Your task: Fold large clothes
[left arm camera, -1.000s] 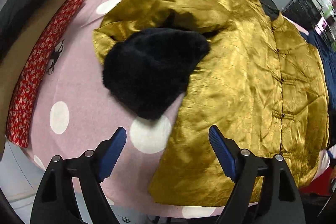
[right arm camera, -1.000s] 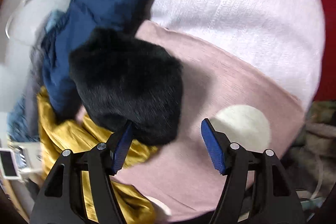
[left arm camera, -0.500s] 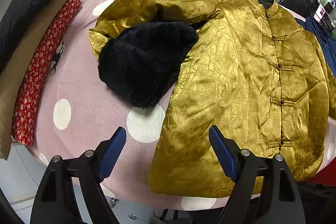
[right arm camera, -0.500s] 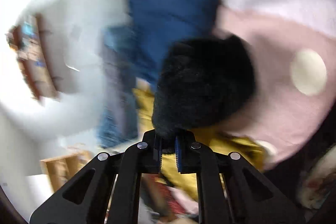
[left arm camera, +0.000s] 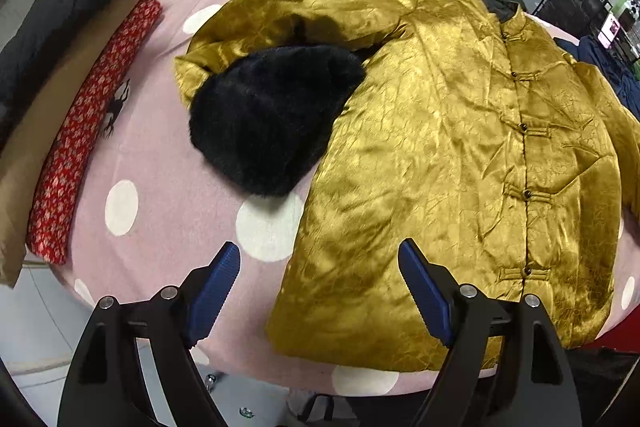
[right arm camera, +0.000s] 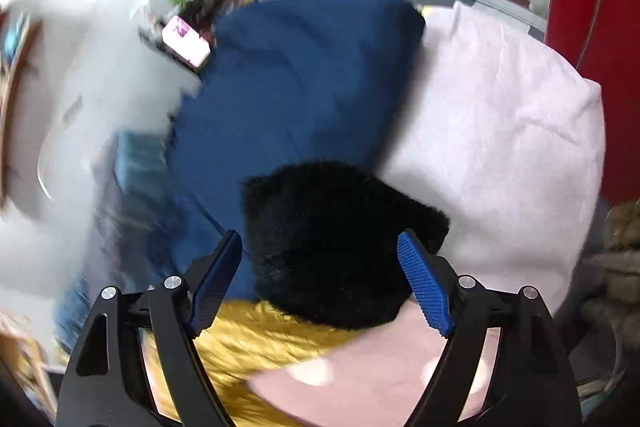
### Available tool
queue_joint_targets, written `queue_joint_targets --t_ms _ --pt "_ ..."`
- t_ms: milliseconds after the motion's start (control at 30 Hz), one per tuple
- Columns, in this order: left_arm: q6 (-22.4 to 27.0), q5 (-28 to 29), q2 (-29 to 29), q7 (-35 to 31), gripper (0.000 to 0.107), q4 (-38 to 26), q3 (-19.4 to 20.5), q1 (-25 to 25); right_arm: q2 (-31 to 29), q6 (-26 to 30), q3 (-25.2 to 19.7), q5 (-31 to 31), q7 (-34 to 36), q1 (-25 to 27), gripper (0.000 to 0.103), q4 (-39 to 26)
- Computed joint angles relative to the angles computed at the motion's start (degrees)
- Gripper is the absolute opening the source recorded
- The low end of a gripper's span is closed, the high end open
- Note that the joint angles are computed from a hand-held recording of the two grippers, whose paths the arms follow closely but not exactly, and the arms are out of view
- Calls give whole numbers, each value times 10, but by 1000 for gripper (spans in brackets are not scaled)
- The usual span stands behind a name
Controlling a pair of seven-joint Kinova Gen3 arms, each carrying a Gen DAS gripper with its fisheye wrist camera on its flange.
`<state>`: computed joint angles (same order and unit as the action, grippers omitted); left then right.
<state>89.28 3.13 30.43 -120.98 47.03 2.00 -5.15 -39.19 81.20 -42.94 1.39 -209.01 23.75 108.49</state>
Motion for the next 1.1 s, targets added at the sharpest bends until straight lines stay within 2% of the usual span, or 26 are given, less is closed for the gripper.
queue_joint_targets --t_ms 67,167,233,300,333,400,467,600,700,767,867,933,967,1000,1067,1100 --pt "5 -8 -1 7 79 4 -5 4 -20 4 -52 -25 5 30 80 4" --pt "11 -11 -1 9 79 5 -3 7 -17 56 -125 -55 60 104 80 -11" --pt "5 -15 -5 3 79 13 -1 13 -11 62 -135 -51 98 114 71 -13" --pt "-2 -18 -9 -1 79 19 1 22 16 61 -128 -22 145 82 32 -11" --pt "-5 -17 -10 0 79 21 2 25 32 52 -112 -14 168 56 21 -7" --pt "-2 -14 -10 0 79 17 5 30 47 20 -59 -7 207 3 14 1" --pt "-4 -13 -11 -1 79 16 7 37 20 -26 -6 -13 209 -24 12 19" --pt "1 -8 -9 2 79 5 10 46 -61 -116 100 18 150 -74 11 28" --pt "-2 -6 -8 1 79 -1 12 53 -91 -185 180 63 127 -77 11 46" --pt "-3 -2 -9 4 79 -5 13 55 -74 -209 233 81 157 -78 11 51" --pt "-11 -2 -13 9 79 -2 11 57 -13 -209 312 86 226 -56 13 52" --pt "-19 -3 -19 16 79 6 8 56 30 -234 361 48 269 -30 29 76" --pt "-22 -5 -22 18 79 8 6 54 57 -243 372 36 280 -23 41 87" --pt "-25 -8 -25 25 79 12 2 52 72 -247 373 32 282 -14 46 90" --pt "-32 -16 -29 39 81 16 -6 46 85 -273 342 50 258 5 51 109" --pt "-36 -20 -31 46 82 18 -9 43 82 -276 316 65 236 16 57 113"
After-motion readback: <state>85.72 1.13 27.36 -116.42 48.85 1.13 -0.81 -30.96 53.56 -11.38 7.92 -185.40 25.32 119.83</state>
